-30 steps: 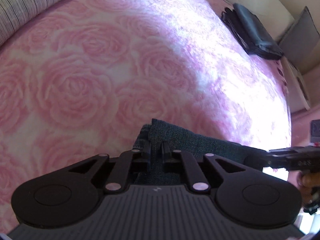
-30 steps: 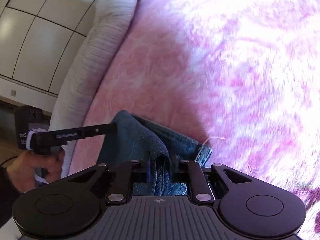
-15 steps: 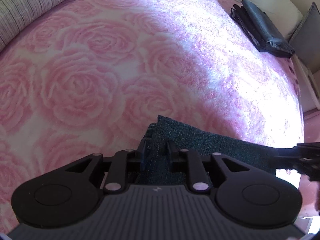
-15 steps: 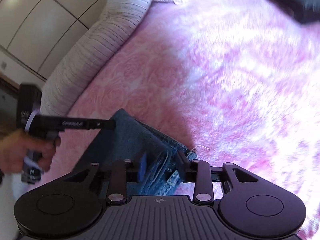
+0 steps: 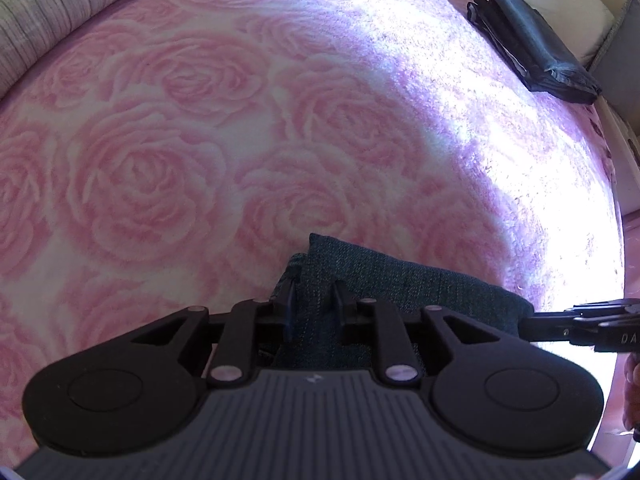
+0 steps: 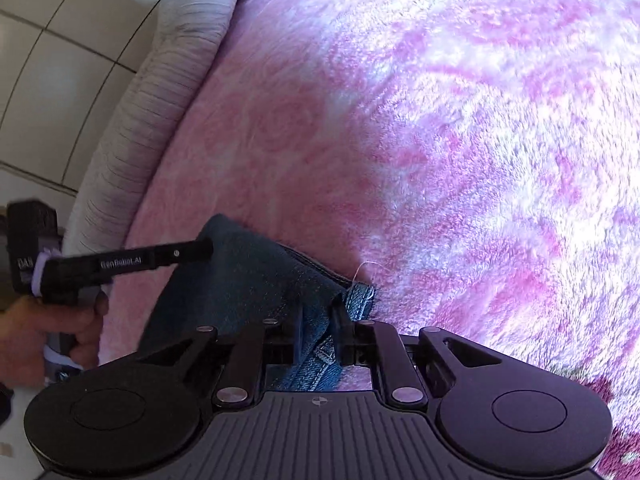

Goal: Fold clothes

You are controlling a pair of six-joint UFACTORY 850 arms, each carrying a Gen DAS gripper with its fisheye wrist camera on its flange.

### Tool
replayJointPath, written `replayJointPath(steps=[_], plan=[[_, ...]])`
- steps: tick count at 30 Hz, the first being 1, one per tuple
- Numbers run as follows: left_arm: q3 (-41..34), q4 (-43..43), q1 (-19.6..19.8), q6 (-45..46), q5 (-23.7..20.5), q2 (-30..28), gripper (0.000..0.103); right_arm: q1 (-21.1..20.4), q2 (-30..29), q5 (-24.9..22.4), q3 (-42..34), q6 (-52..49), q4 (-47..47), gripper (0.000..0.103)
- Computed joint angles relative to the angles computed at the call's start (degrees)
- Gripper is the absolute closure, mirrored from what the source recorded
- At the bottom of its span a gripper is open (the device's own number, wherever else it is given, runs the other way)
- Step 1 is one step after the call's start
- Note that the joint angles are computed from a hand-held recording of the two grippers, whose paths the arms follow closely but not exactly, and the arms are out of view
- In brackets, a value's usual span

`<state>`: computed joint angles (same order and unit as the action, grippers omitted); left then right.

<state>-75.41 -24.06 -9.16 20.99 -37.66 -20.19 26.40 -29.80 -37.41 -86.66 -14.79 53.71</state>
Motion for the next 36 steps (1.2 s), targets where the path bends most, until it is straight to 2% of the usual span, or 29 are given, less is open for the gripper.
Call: replayJointPath(steps=[3,8,10,11,13,16,19,20,23,26,28,30,31,32,34,36], plan=[[1.5,0.3,1.0,0.7,-0.5,2.9,0.082,0.5,0.9,-0.5,-1.7,2.0,-5.7,0.088],[8.8,9.0,4.2,-0.8,-1.2,12.8,0.081,2.4,5.1,-2.4,-0.8,1.1,-14.1,0.082],[12.5,12.3,5.9,-1.0,-2.1,17.3,0.080,3.6,7.5,-3.8,1.2,-1.5,-14.6,0.076],[14.5,12.7,7.0,0.0,-2.8,19.7,0.080,4.4,8.5,-4.6,2.4,-3.1,-14.3,0.070],[18.2,11.5,9.5,0.9,-4.7,23.7,0.080,6.3,11.0,-6.2,5.2,-7.3,-12.6,0.065],[23.6,9.1,12.1,1.5,-5.5,28.3,0.080,9.9,14.5,-7.5,9.2,-13.8,-10.4,0.065],[28.0,6.4,13.1,4.0,-3.3,29.6,0.080,14.5,17.4,-7.1,12.9,-21.6,-8.4,0.063],[29.3,5.9,13.1,5.0,-2.0,29.5,0.076,16.1,18.0,-6.5,13.8,-22.1,-9.2,0.062],[32.2,5.9,12.6,5.3,1.7,30.1,0.070,19.7,19.2,-3.3,16.5,-14.3,-14.8,0.062],[34.3,6.9,12.2,5.9,3.5,33.7,0.072,22.9,20.6,-0.5,18.1,-2.7,-24.5,0.059],[36.0,8.9,11.8,9.0,4.2,37.6,0.072,25.7,22.9,2.2,19.2,3.4,-33.9,0.056],[38.7,12.3,10.8,13.8,6.1,42.5,0.069,29.3,25.2,4.7,20.4,4.5,-43.8,0.050],[40.1,13.5,10.3,17.3,7.4,44.8,0.064,30.9,26.1,5.9,21.0,3.6,-47.3,0.040],[42.1,13.6,9.9,23.3,8.9,47.4,0.059,32.4,26.3,7.2,21.4,2.3,-50.0,0.033],[46.3,14.2,8.4,35.3,11.8,52.8,0.054,35.3,26.4,9.5,21.9,0.1,-55.6,0.033],[50.4,15.3,6.0,47.3,13.6,57.5,0.053,37.3,25.2,12.2,22.9,1.9,-63.2,0.033]])
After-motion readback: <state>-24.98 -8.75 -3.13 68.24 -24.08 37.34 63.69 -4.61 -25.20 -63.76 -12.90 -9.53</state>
